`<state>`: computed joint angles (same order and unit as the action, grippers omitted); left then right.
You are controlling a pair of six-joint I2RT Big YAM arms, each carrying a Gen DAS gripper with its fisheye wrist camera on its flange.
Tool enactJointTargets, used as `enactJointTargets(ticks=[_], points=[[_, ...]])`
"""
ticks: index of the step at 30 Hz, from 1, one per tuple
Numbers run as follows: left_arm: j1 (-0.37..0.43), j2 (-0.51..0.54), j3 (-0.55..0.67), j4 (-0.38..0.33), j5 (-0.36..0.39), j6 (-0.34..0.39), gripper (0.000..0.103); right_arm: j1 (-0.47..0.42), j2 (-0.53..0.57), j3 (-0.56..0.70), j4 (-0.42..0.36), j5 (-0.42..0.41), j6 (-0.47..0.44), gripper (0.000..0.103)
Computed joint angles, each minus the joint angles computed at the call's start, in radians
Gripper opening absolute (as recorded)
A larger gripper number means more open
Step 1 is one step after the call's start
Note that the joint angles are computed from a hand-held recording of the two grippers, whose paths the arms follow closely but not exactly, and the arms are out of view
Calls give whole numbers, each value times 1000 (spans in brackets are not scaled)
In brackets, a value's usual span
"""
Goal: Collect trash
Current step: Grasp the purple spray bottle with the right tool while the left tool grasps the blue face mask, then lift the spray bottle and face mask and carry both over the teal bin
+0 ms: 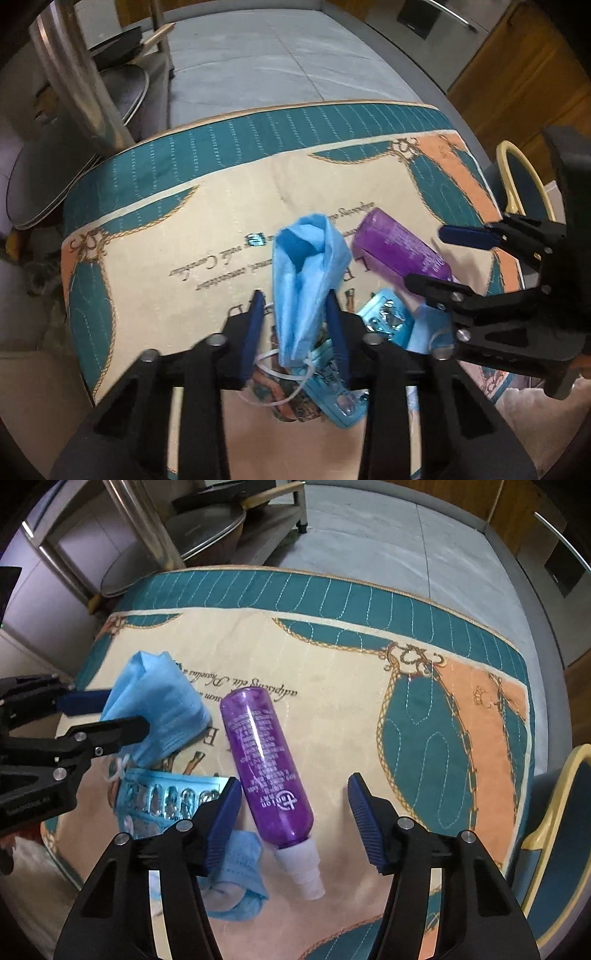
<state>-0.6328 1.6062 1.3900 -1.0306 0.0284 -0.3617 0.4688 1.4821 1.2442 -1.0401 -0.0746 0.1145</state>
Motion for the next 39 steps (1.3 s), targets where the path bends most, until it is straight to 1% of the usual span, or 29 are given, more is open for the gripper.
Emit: enactJointTargets(ticks=[1,2,4,5,7,11,12,14,16,18,19,21,23,25,30,33,35,38,39], points=[[-3,0,1,-1,-1,4,19,0,2,-1,10,-4,3,58],[-5,4,5,-2,-5,7,16,2,8,1,16,-5,4,56],[-7,1,7,-1,-21,8,11,8,21,8,24,-5,-3,40],[-5,-3,6,1,-23,8,11,15,28,15,19,-1,-16,35],[-4,-10,7,8,-36,8,10,22,27,21,16,32,-18,35],[-10,-22,23,16,-73,19,10,6,4,29,9,31,6,34],[-15,-29,29,24,-86,26,10,0,-7,26,11,34,7,34],[-19,-42,37,48,-88,26,10,-23,-43,20,16,35,26,34],[-29,-48,55,61,-110,32,10,-40,-77,17,11,72,29,33],[-45,-46,79,66,-144,51,10,-46,-113,11,14,144,13,33],[-52,-46,93,73,-145,59,10,-49,-131,9,18,173,11,33],[-68,-42,119,85,-157,72,10,-70,-177,5,28,207,29,33],[-85,-37,147,103,-165,79,10,-101,-223,2,40,204,57,33],[-99,-35,165,118,-165,85,10,-131,-279,2,42,219,74,33],[-147,-13,223,141,-168,123,10,-202,-399,-7,39,246,63,33],[-176,7,259,145,-169,139,10,-242,-462,-18,34,285,45,33],[-188,19,275,144,-171,146,10,-273,-504,-32,26,285,53,33],[-203,42,301,145,-168,160,10,-347,-567,-53,6,252,66,33],[-211,52,313,143,-171,163,10,-358,-587,-60,-3,254,67,33]])
